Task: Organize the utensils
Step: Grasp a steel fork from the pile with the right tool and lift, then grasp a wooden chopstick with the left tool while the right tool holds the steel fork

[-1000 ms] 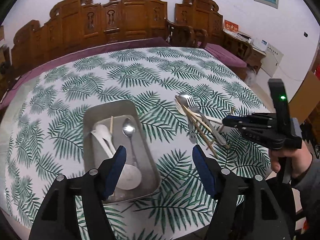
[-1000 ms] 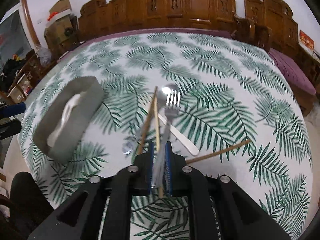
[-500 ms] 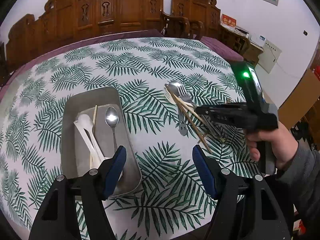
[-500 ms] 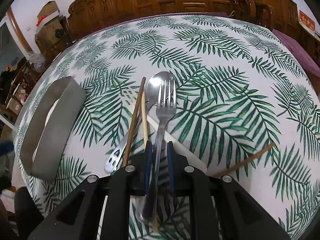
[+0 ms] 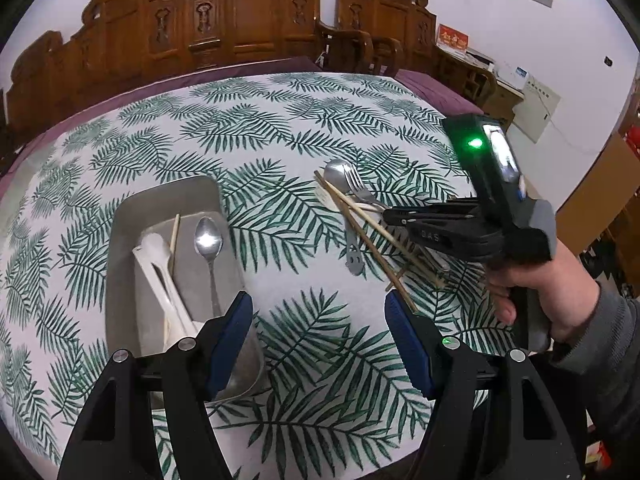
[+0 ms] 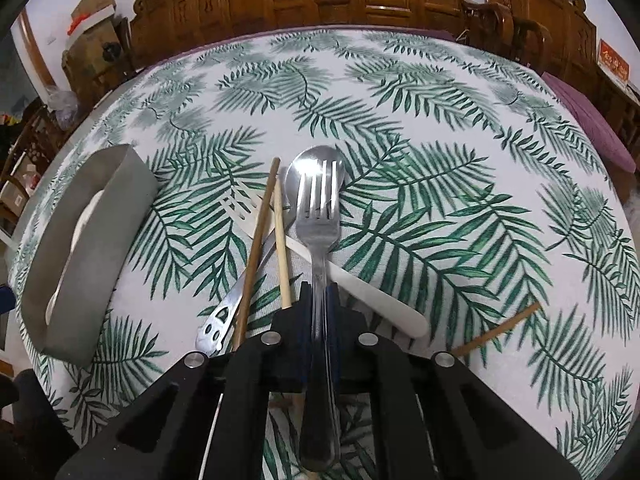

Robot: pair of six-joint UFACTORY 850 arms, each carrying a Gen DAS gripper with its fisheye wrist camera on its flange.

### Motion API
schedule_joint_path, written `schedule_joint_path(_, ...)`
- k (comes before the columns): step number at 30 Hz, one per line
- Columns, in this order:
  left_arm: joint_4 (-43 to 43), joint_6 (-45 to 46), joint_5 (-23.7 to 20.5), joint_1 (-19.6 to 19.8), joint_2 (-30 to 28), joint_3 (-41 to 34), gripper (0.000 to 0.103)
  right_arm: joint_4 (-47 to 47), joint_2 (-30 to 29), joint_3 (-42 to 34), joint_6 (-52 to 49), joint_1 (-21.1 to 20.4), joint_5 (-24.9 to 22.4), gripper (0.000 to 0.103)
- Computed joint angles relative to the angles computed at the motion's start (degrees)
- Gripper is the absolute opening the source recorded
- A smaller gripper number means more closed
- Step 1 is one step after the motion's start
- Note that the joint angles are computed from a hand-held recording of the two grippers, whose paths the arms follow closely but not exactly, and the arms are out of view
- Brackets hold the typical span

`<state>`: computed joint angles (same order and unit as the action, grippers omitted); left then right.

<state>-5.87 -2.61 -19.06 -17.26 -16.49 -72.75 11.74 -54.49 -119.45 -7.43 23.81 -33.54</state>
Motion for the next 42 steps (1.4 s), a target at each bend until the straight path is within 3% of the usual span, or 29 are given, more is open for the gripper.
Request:
schedule_joint_path(10,4.0,-5.2,-0.3,-2.7,-6.0,-6.0,0.064,9.2,10.6,14.5,-12.0,-3.2,7.1,0.009)
schedule_joint_path(15,0.5,-3.4,-1.6,-3.2,-10.3,-10.1,0.049,11.2,13.5,19.6,-15.5,-4.7,9.4,0.009)
schedule_joint_path(17,-0.5,-3.2,-2.6,-3.4,-12.5,-12.3,0.037,12.0,13.8,20.8,-16.4,-5.4,9.7,0.009)
schedule_joint_path(20,-3.1,-2.4,-5.2,-3.3,-16.4,-16.5,0.028,13.3,13.7,21.4,-17.6,-6.1,9.8,0.009)
schedule_joint_path(28,7.8,-13.8,-11.6,-4.5,-23.5,-25.1,0.015,17.2,13.5,21.9,-20.6,-7.1,9.6,0.009)
schedule_joint_path(34,11.1,-17.2,-13.0,-4.8,-23.9,-25.7,0.01,19.8,13.8,21.6,-22.5,-7.3,9.5,0.009)
schedule_joint_path(36,11.2,-17.5,-12.7,-4.7,-23.6,-25.2,0.004,20.0,14.1,21.7,-22.9,-7.2,9.5,0.009)
schedule_joint_path(42,11.0,-16.7,-11.2,-4.4,-20.1,-21.7,0.004,20.4,14.9,22.1,-23.9,-6.7,9.8,0.009)
